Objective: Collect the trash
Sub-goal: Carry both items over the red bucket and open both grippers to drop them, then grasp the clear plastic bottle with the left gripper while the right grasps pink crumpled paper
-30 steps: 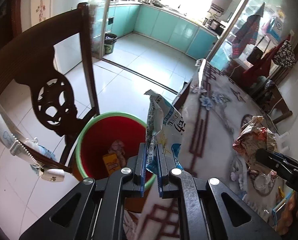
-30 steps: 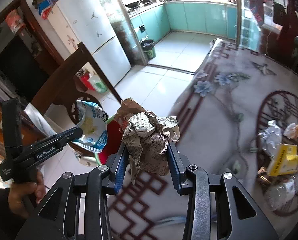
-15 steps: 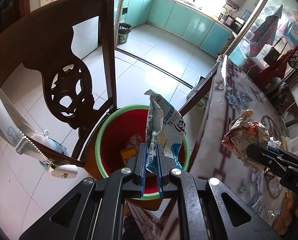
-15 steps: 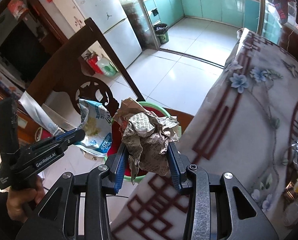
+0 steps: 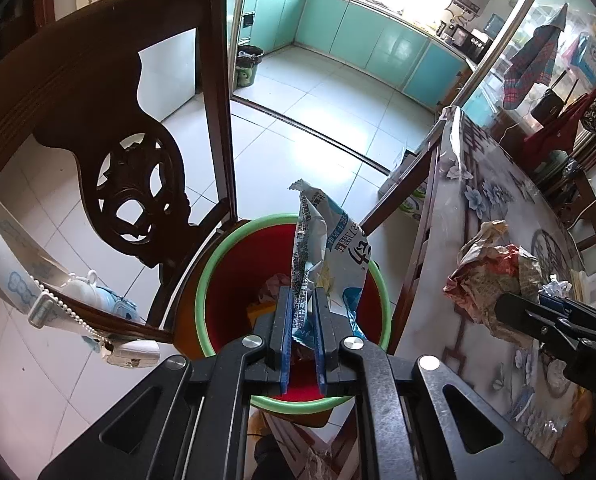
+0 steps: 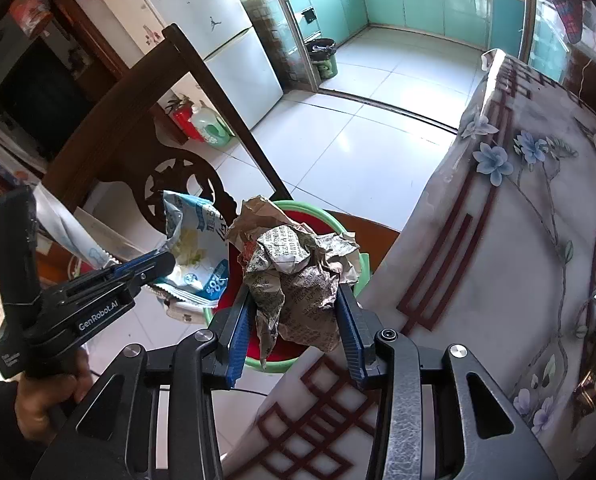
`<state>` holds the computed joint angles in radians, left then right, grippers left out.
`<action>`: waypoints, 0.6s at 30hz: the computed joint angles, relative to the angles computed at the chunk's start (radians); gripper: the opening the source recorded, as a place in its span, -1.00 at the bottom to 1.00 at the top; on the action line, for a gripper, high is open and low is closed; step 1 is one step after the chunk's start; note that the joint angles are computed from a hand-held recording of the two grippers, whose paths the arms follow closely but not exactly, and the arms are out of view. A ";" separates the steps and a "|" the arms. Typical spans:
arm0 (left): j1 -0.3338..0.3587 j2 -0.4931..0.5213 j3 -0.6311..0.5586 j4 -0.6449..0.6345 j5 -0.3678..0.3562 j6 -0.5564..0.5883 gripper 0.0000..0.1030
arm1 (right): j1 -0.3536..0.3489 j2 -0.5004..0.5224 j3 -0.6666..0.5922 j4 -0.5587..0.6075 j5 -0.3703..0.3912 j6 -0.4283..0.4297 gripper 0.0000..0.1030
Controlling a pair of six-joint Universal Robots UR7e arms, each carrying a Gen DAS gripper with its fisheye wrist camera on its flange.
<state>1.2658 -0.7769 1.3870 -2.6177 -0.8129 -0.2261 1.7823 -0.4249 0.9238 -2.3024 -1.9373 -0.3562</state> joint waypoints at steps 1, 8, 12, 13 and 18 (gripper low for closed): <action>0.000 0.001 -0.003 0.009 0.004 -0.004 -0.82 | 0.000 0.002 -0.002 -0.003 0.002 0.000 -0.20; -0.011 -0.006 0.020 -0.009 0.044 -0.020 0.04 | -0.010 -0.023 0.039 -0.055 0.056 0.019 0.38; -0.027 -0.002 0.019 -0.022 0.025 0.001 0.04 | -0.012 -0.055 0.075 -0.085 0.049 0.024 0.38; -0.033 0.003 0.016 -0.029 0.020 0.010 0.04 | -0.013 -0.067 0.089 -0.097 0.046 0.028 0.38; -0.065 0.031 0.001 -0.043 -0.010 0.046 0.04 | -0.032 -0.153 0.189 -0.199 0.009 0.068 0.43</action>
<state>1.2009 -0.7461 1.3884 -2.6607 -0.8231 -0.1805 1.7508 -0.5775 1.1129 -2.5011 -1.9285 -0.2886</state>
